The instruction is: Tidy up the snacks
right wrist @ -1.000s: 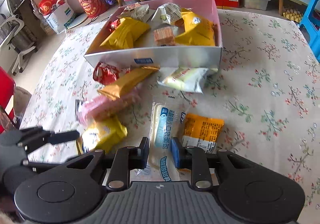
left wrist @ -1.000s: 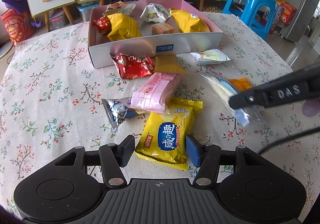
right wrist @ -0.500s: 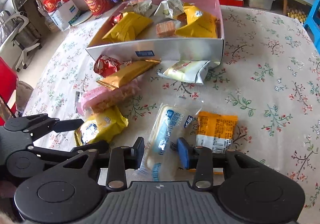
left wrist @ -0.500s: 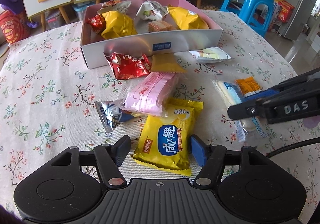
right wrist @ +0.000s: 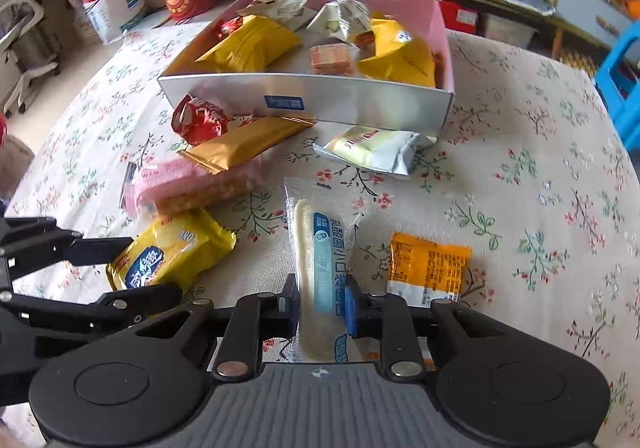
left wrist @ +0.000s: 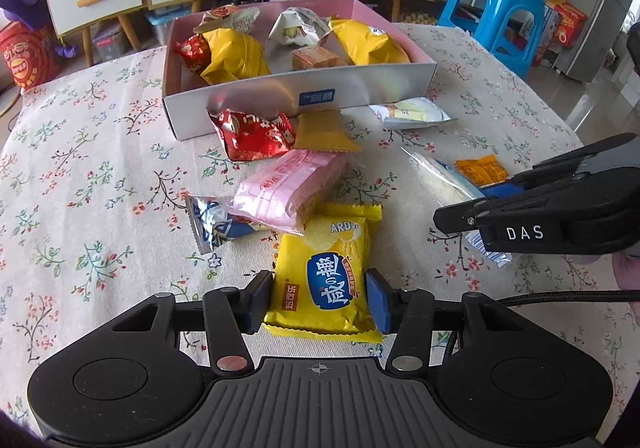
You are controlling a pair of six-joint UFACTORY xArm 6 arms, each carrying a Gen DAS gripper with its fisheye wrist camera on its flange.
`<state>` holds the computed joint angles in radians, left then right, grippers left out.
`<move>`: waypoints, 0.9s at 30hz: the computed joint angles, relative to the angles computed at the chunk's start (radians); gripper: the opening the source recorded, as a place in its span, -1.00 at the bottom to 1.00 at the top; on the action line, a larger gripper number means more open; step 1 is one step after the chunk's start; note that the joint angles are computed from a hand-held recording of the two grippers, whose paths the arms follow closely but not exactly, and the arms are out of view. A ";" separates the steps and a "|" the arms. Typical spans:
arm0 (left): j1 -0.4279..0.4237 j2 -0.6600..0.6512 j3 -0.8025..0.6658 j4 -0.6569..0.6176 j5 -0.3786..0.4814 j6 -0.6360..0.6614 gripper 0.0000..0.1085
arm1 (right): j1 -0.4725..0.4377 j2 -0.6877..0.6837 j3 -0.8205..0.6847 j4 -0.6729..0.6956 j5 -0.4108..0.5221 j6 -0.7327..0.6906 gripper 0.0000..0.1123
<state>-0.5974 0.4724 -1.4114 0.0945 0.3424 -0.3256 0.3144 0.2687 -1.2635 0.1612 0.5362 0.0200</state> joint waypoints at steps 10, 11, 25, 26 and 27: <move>-0.003 -0.096 0.082 -0.101 -0.033 0.071 -0.34 | -0.003 -0.058 0.019 0.153 0.003 -0.074 -0.82; -0.004 -0.102 0.086 -0.127 -0.037 0.094 -0.63 | -0.003 -0.064 0.021 0.165 0.004 -0.080 -0.82; -0.006 -0.064 0.046 -0.273 0.058 0.262 0.18 | -0.009 -0.077 0.023 0.177 0.027 -0.070 -0.82; -0.007 -0.057 0.039 -0.240 0.062 0.245 0.20 | -0.009 -0.078 0.025 0.177 0.028 -0.073 -0.82; -0.008 -0.052 0.033 -0.208 0.068 0.233 0.21 | -0.008 -0.078 0.024 0.178 0.030 -0.075 -0.82</move>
